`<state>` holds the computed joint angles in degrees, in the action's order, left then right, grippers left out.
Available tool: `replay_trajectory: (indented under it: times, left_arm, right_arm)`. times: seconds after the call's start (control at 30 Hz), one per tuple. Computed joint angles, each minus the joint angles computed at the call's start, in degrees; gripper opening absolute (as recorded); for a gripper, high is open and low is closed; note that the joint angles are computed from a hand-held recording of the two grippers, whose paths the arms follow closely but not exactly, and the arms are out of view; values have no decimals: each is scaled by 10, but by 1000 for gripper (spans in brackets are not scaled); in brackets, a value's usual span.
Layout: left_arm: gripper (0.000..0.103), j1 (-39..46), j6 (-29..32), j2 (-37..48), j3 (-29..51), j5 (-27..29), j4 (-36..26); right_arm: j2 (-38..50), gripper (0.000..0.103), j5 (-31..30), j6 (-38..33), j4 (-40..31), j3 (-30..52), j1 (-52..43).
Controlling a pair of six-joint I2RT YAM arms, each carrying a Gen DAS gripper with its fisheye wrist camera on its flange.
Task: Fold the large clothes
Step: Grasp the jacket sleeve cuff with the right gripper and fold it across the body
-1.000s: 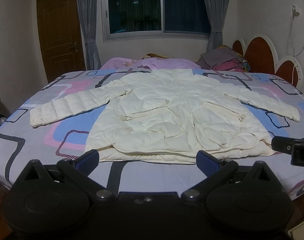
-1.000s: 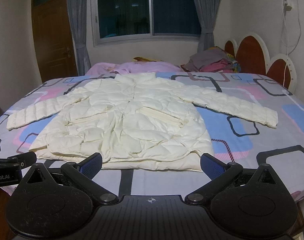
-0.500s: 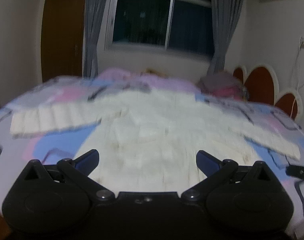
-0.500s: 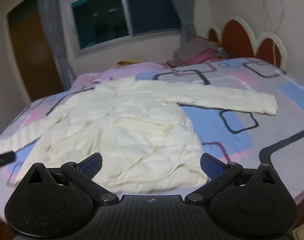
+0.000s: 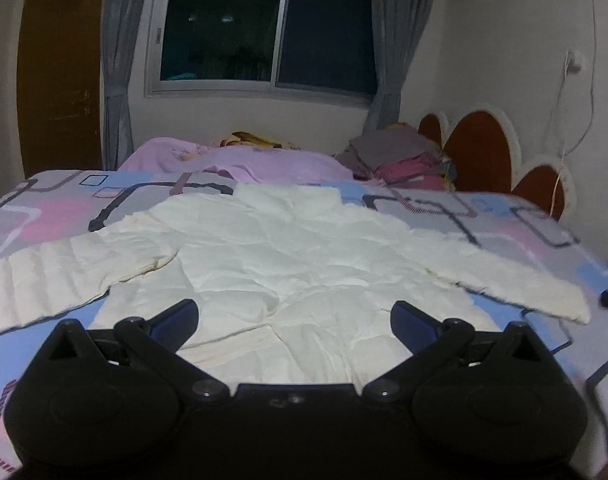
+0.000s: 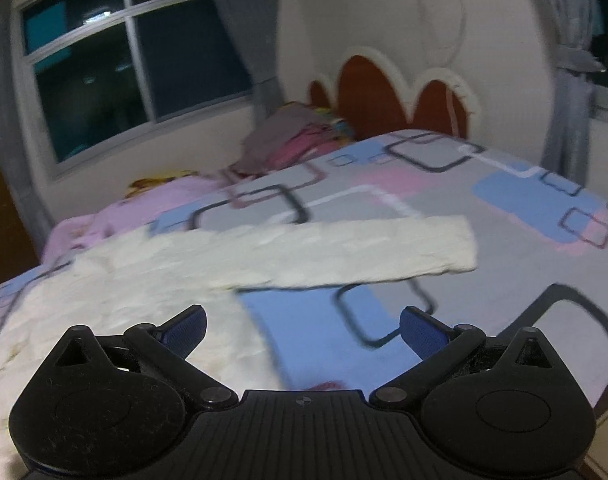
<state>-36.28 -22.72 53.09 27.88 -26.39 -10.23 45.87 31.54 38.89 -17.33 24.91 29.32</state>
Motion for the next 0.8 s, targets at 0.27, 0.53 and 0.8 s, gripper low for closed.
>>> replay_trajectory:
  times: [0.27, 0.53, 0.8]
  left_arm:
    - [102, -12, -41, 199, 86, -36, 60]
    - [103, -31, -58, 386, 256, -60, 30]
    - [103, -41, -63, 467, 349, -63, -5]
  right_arm:
    - [213, 72, -304, -100, 249, -23, -360]
    - [485, 72, -454, -103, 376, 75, -525]
    - [583, 53, -544, -64, 412, 113, -579]
